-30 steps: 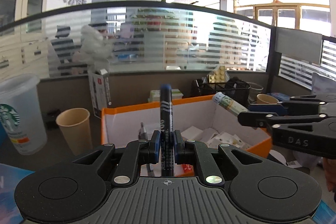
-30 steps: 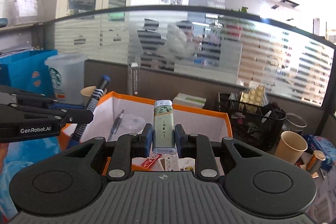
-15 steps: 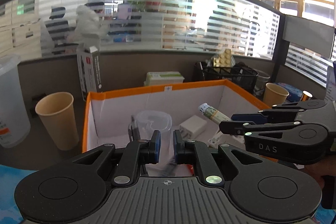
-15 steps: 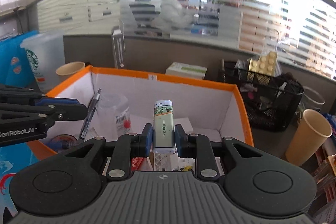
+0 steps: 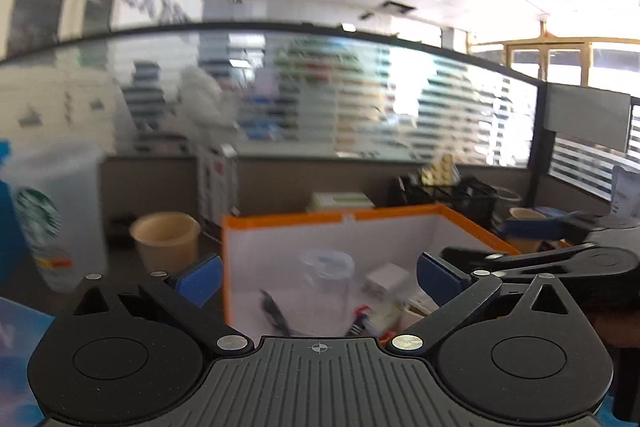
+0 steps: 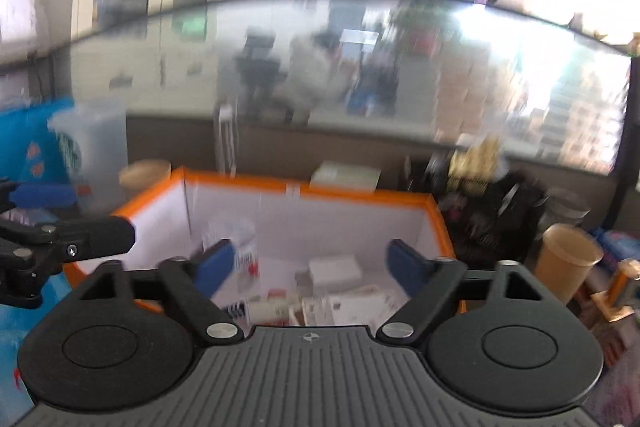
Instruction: Organize rigid objects
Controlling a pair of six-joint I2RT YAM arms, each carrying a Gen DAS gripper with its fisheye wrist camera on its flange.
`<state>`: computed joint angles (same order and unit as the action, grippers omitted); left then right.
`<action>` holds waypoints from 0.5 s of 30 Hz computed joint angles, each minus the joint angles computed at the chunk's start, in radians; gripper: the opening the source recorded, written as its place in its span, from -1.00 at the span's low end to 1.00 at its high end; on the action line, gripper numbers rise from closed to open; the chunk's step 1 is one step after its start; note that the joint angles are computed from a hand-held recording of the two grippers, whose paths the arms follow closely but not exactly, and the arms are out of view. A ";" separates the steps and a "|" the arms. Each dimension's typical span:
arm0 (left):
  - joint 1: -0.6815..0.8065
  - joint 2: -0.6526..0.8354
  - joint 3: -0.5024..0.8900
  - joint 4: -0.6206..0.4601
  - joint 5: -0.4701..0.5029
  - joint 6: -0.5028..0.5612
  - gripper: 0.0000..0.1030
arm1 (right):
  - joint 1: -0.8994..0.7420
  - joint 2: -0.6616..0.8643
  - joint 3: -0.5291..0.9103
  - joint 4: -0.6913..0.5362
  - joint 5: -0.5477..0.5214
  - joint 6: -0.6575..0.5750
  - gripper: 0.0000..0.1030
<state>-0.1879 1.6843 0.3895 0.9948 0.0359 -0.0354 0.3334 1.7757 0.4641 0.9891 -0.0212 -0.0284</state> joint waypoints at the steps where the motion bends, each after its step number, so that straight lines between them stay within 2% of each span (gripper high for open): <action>1: -0.004 -0.002 -0.011 0.025 -0.023 0.003 1.00 | 0.024 0.014 -0.044 0.111 0.048 0.009 1.00; 3: -0.012 0.016 -0.026 0.091 -0.077 -0.003 1.00 | 0.069 0.071 -0.099 0.307 0.138 0.006 1.00; 5: -0.014 0.033 -0.020 0.104 -0.105 -0.016 1.00 | 0.101 0.115 -0.115 0.400 0.185 -0.011 1.00; 12: 0.032 0.017 0.055 0.003 -0.048 -0.015 1.00 | 0.111 0.128 -0.098 0.414 0.226 -0.020 1.00; 15: 0.056 0.006 0.071 -0.004 -0.041 -0.061 1.00 | 0.111 0.153 -0.071 0.443 0.247 -0.015 1.00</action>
<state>-0.1321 1.6899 0.4605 0.9904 -0.0053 -0.0967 0.4444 1.9286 0.3936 1.4322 0.2258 -0.0431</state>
